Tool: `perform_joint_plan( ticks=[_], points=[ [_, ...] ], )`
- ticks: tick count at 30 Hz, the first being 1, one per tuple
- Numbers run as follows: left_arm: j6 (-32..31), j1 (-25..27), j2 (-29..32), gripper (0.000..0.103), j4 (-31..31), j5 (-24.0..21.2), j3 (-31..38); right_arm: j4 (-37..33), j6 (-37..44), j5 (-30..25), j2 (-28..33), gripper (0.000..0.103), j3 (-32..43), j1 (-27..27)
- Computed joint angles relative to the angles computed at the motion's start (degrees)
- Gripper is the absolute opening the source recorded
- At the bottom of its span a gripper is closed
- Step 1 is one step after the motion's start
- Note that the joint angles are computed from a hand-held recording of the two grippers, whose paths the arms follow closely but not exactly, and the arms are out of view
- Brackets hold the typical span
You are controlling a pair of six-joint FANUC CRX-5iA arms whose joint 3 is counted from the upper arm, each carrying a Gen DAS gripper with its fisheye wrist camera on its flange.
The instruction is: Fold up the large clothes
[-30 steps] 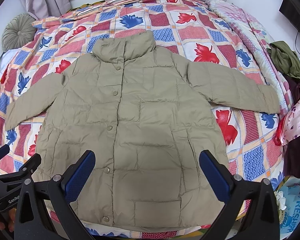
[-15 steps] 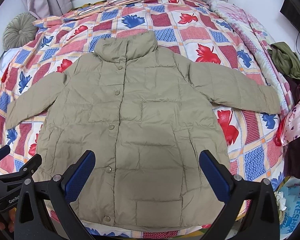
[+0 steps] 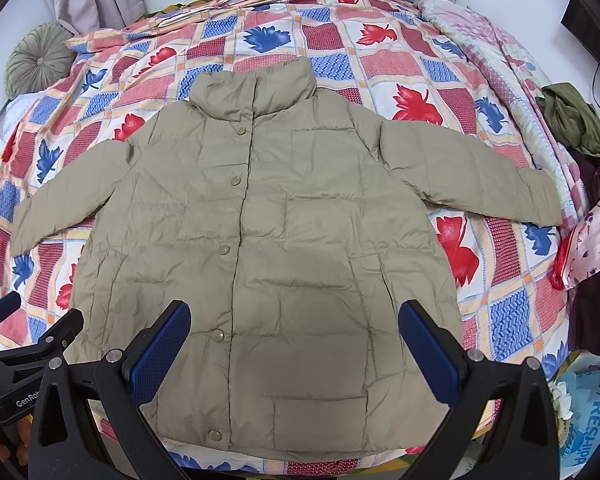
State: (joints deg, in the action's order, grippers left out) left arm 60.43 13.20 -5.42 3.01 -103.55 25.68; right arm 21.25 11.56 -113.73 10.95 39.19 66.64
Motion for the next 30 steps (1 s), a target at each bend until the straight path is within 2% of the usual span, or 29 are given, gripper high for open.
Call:
perform_joint_plan(
  ticks=[30],
  points=[
    [-0.32, 1.66, 0.39, 0.103, -0.3, -0.13, -0.88, -1.38, 1.31, -0.37, 2.15, 0.103, 2.27, -0.3]
  ],
)
